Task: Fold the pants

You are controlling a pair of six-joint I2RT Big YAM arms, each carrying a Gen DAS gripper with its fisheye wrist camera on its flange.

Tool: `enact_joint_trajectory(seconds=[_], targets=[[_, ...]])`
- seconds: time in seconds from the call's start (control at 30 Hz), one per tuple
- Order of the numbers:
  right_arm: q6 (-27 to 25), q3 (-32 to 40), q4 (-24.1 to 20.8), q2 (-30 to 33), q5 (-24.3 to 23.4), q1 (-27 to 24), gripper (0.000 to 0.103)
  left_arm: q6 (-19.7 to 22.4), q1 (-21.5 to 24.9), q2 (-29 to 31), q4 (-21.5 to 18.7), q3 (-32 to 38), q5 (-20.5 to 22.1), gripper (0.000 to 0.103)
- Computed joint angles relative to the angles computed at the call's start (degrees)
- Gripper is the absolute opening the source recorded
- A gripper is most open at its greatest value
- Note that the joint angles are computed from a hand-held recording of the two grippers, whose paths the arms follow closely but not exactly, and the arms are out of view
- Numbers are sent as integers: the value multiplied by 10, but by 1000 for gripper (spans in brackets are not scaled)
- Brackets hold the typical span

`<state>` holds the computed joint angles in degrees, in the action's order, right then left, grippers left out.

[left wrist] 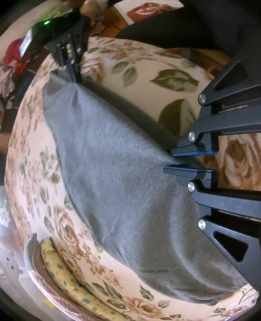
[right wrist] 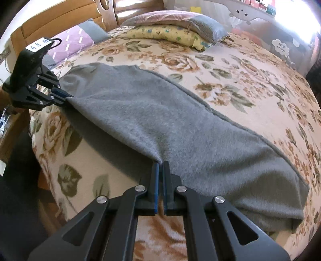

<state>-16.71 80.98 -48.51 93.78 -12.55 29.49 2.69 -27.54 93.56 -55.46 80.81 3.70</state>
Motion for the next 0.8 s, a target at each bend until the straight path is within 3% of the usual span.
enact_joint_trajectory(seconds=[0.37,0.47,0.53,0.8], targets=[[34,-18,3,25,-8,-4,6,-2,-2,17,-12,-9,6,6],[59,-27,9,14,-14,-7,19,-3,-1,12,-20,-5,7,6],[74,-44,24,-5,-21,-14,38,-8,-2,4,-20,-3,15,7],[142,-105,70,-69,-30,-64,39,-16,-32,12,-9,41,38,7]])
